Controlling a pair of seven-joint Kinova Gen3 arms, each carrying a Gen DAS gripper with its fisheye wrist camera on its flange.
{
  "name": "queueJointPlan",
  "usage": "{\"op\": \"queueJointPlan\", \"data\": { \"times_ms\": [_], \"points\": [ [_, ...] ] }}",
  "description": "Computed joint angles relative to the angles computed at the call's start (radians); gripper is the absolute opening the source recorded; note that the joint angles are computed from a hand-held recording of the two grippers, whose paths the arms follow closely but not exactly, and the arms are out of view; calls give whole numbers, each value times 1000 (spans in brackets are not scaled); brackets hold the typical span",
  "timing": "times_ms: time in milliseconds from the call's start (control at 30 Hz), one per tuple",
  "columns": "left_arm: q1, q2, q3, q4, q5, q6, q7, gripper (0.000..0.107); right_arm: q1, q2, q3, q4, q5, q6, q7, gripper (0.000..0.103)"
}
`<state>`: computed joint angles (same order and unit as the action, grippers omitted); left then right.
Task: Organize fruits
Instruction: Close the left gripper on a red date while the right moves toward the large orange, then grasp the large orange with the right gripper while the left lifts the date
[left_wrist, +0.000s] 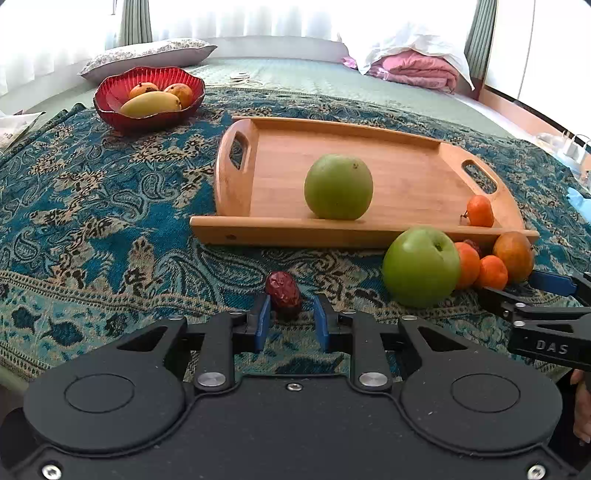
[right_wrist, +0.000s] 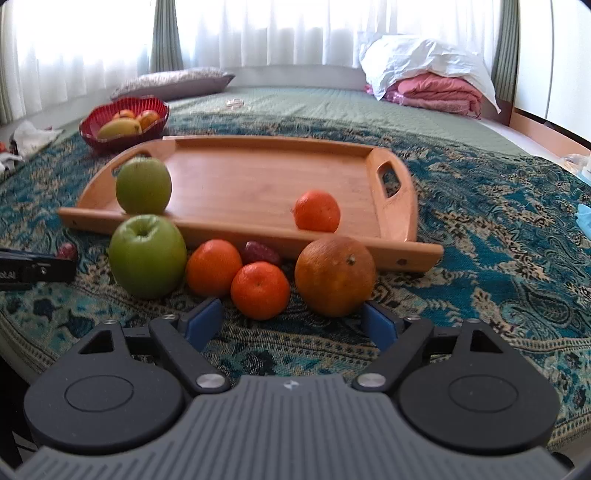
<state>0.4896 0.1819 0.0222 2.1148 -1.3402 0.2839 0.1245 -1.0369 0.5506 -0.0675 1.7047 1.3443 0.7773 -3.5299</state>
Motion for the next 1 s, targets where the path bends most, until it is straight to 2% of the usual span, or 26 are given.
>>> {"op": "queueJointPlan", "data": {
  "times_ms": [67, 167, 300, 400, 600, 1000],
  "points": [
    [5, 6, -3, -4, -20, 3, 22, 24, -14, -8, 6, 16, 29, 15, -37, 89],
    [8, 17, 2, -13, -30, 12, 34, 21, -26, -14, 1, 26, 46, 76, -73, 83],
    [8, 24, 4, -21, -19, 11, 26, 17, -20, -10, -2, 14, 16, 139, -87, 67],
    [6, 25, 2, -27, 3, 4, 1, 17, 17, -28, -20, 34, 34, 89, -111, 65],
    [13, 31, -23, -41, 70, -17, -60, 17, 38, -14, -25, 10, 18, 62, -73, 64],
    [64, 44, -83, -50, 84, -30, -75, 17, 73, -5, 7, -23, -70, -35, -34, 63]
  ]
}}
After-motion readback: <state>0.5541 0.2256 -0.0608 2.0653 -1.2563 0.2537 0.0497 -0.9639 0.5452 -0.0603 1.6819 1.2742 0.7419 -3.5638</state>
